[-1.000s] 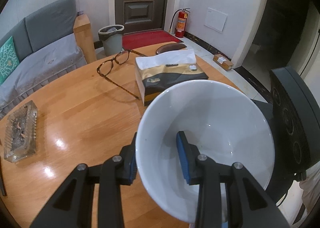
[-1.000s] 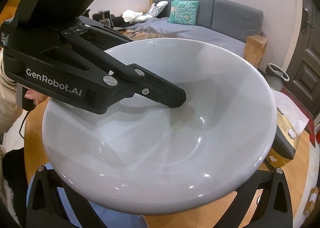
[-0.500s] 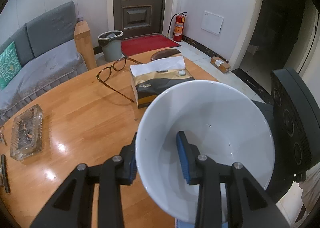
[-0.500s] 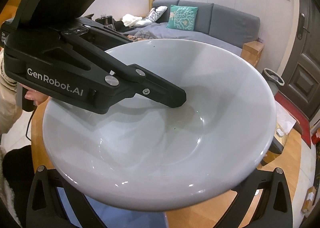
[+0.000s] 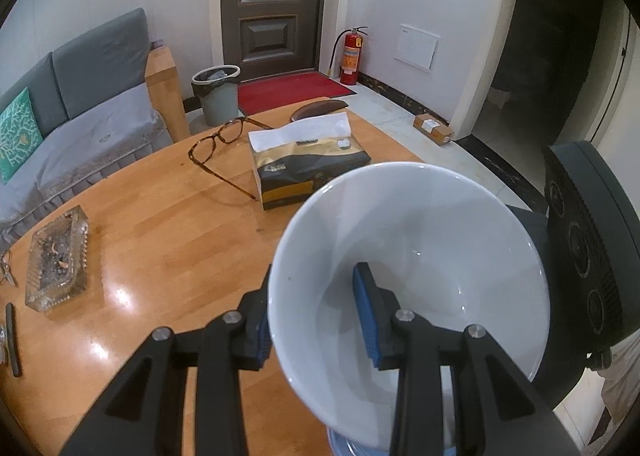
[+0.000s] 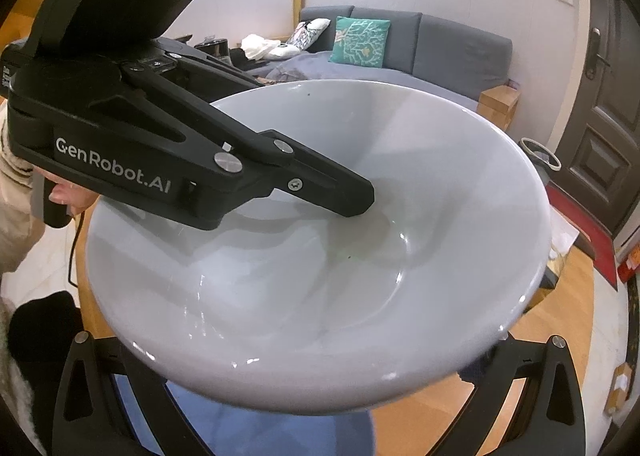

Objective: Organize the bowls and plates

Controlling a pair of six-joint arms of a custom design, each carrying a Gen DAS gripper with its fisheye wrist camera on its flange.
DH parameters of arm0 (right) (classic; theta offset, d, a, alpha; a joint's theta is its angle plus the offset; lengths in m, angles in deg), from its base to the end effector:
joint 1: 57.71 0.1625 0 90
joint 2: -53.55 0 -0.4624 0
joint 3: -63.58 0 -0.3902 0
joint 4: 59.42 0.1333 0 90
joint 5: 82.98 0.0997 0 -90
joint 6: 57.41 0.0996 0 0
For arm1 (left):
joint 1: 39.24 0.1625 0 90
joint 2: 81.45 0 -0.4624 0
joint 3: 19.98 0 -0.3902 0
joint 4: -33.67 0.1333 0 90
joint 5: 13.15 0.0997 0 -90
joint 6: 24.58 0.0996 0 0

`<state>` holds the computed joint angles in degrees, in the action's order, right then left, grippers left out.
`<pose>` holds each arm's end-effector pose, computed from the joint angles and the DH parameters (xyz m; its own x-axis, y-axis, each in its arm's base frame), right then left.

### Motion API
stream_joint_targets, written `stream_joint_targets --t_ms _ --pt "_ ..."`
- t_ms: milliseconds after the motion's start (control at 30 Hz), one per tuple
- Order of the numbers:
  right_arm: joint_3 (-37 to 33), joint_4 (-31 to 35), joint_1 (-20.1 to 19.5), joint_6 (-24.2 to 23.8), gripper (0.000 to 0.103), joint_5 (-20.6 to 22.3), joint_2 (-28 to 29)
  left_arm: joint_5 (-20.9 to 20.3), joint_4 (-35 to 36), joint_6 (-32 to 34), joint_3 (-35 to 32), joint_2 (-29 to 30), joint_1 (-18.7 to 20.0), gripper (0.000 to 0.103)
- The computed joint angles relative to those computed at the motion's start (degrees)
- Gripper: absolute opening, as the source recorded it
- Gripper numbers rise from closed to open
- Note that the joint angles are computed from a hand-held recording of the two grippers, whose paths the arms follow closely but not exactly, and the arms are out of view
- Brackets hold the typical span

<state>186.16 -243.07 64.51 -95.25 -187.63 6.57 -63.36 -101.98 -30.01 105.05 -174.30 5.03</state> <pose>0.3779 -0.3968 0.0619 -0.3684 -0.8485 0.3800 -0.9281 0.3595 -0.0972 -0.1647 -0.4357 0.3653 -0.7061 0.3799 -0.5975 0.6324 0.7180 -0.2908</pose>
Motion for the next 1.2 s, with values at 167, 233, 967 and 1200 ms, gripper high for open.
stream_joint_targets --t_ms 167,233,967,1200 --pt "1.7 -1.3 0.4 0.7 0.101 -0.5 -0.7 0.1 1.2 -1.2 0.9 -0.9 -1.4 0.032" --pt "1.5 -1.2 0.6 1.1 0.101 -0.7 -0.7 0.0 1.3 -1.4 1.1 -1.0 -1.6 0.032" --pt "0.7 0.3 2.7 5.4 0.101 -3.1 -0.4 -1.9 4.3 -5.1 4.7 -4.7 -4.6 0.032" --pt "0.9 0.0 2.6 5.5 0.101 -3.2 -0.4 -2.1 5.3 -6.4 5.5 -5.7 -5.7 0.032"
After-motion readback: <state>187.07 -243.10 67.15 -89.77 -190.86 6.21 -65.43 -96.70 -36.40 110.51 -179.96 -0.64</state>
